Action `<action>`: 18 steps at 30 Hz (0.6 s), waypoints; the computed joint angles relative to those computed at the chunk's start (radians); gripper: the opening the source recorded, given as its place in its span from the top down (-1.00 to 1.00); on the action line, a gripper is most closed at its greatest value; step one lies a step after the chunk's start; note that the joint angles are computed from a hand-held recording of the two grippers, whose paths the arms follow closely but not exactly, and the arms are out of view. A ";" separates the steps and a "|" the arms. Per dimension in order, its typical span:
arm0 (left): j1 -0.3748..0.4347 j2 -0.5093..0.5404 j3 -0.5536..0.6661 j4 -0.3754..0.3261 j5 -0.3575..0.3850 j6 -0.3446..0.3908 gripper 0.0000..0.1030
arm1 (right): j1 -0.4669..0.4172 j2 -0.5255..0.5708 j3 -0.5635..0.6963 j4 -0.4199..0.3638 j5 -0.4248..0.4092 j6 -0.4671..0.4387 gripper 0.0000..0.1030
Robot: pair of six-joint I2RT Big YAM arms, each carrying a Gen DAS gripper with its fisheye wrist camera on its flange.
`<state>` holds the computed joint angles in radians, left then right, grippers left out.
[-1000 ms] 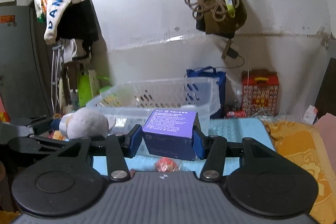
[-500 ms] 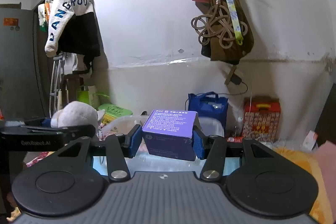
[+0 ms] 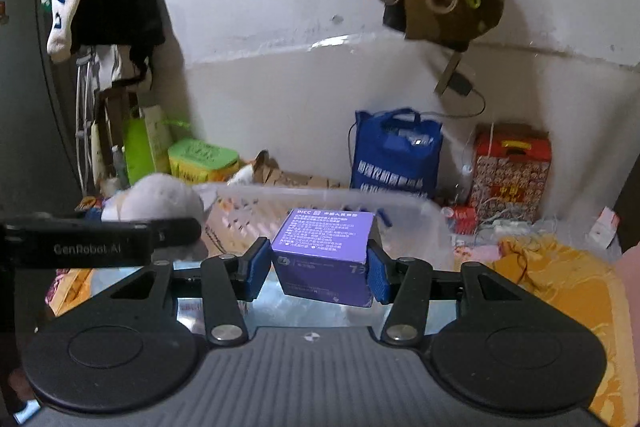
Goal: Organize objects
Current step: 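Carry the plush toy and purple box into the basket and open both tools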
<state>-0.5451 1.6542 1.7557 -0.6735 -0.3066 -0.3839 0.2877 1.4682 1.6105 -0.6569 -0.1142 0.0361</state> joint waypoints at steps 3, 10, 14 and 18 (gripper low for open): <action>0.002 -0.010 -0.023 0.011 -0.009 -0.010 -0.65 | 0.001 0.005 -0.005 0.005 -0.016 -0.019 -0.06; 0.013 -0.003 -0.027 0.044 -0.007 -0.020 -0.92 | -0.003 -0.011 -0.017 0.072 0.011 0.006 -0.87; 0.002 -0.041 -0.067 0.094 -0.059 -0.010 -0.96 | -0.011 -0.053 -0.054 0.113 0.018 0.033 -0.87; -0.032 -0.087 -0.108 0.094 -0.101 0.069 -0.97 | -0.028 -0.131 -0.115 0.134 -0.029 0.042 -0.98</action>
